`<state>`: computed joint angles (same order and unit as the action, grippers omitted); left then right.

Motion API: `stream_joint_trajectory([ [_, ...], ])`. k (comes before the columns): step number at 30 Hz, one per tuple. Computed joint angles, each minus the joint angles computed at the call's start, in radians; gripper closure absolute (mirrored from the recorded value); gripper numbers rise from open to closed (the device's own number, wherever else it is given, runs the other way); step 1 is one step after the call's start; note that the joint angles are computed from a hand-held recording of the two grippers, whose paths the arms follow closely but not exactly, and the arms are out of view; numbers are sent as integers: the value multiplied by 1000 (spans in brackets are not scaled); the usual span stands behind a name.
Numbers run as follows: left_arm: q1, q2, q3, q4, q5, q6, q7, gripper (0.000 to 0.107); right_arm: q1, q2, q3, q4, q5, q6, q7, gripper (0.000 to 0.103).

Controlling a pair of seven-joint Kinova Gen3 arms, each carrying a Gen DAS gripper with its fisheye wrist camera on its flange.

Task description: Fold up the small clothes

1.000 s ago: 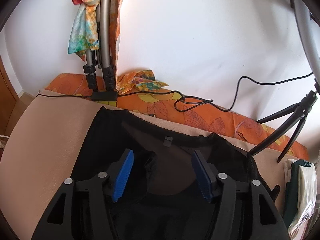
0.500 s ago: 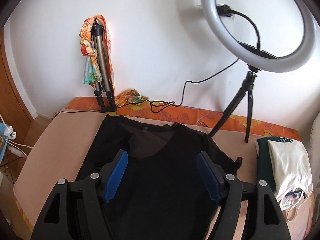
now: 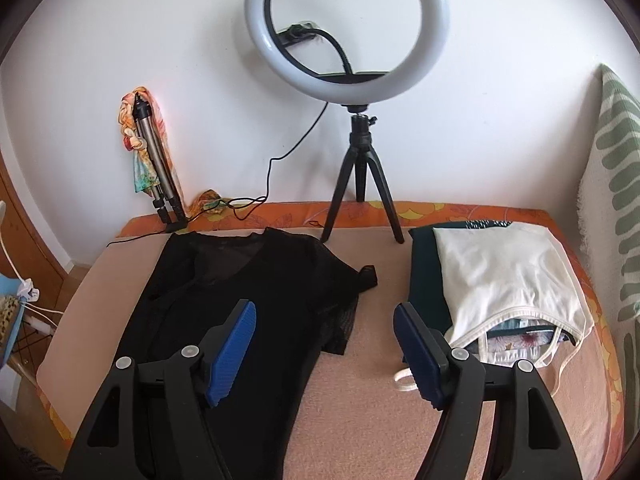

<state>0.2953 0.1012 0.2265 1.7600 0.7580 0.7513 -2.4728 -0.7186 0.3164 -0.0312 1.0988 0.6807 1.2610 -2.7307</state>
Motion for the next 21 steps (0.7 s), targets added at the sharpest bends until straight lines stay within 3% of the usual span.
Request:
stream_joint_trajectory([
  [8,129,84,74,-62,-137,-61,63,57,113,-144,-48,230,-81,-167,-8,32],
  [21,299,196,81,-165,-471,-110,325,57,256,-174,-60,301,-179,-266,70,31],
])
